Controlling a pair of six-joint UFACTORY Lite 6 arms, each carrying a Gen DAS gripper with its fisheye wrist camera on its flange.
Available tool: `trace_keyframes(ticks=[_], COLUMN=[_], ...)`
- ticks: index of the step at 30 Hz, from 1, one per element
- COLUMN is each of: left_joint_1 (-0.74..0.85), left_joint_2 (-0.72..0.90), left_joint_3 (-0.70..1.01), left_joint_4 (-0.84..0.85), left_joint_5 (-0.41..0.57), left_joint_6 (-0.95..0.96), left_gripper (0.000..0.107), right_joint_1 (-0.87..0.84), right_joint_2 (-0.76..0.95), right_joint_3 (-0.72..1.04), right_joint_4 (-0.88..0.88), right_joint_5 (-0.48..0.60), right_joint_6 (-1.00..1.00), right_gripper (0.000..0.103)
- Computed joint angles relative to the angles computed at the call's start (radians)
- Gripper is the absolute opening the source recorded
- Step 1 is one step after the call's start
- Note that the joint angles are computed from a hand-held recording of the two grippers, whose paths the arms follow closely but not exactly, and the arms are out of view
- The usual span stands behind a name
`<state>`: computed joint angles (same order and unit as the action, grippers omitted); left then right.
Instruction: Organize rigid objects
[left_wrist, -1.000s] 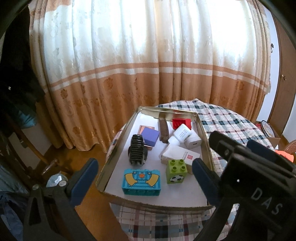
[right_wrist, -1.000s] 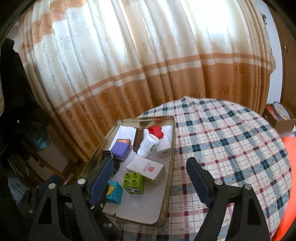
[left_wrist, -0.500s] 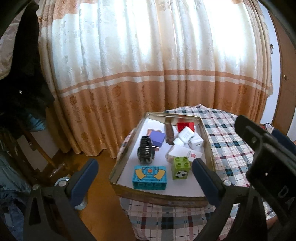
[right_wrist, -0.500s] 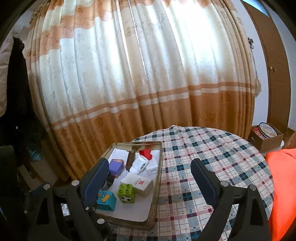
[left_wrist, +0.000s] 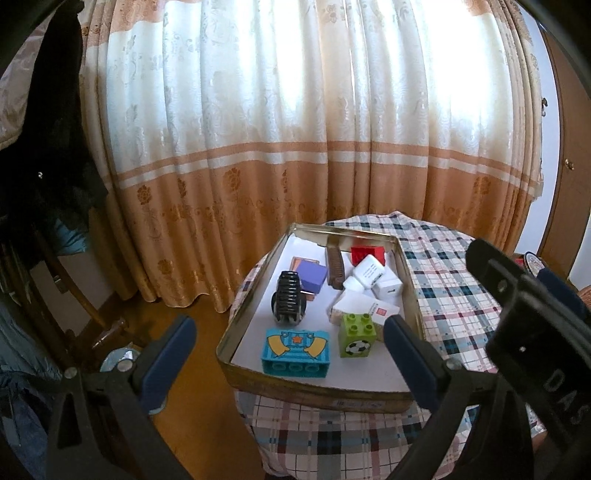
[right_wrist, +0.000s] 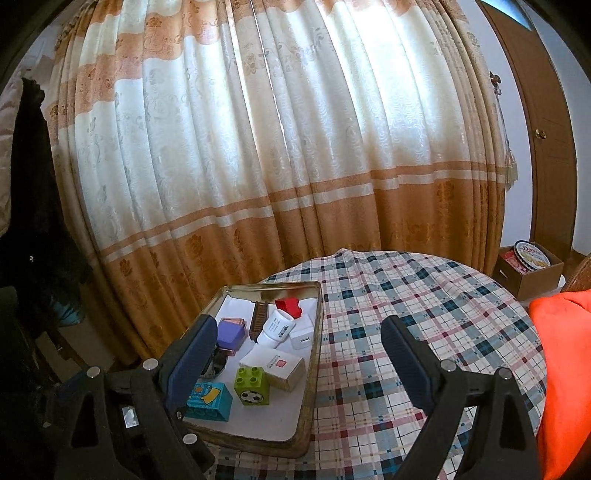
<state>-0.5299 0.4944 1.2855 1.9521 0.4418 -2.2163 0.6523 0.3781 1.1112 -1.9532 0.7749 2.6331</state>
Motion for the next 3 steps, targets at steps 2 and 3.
trace_keyframes(ticks=[2, 3], left_joint_1=[0.002, 0.001], left_joint_2=[-0.008, -0.009], left_joint_3=[-0.010, -0.010], left_joint_4=[0.024, 0.028], left_joint_5=[-0.005, -0.005], left_joint_6=[-0.027, -0.031], left_gripper=[0.102, 0.102], right_joint_1=[-0.002, -0.003], right_joint_2=[-0.003, -0.004], right_joint_3=[-0.003, -0.004], right_joint_4=[0.001, 0.003], right_joint_5=[-0.006, -0.007], right_joint_6=[0.003, 0.002], right_gripper=[0.092, 0.092])
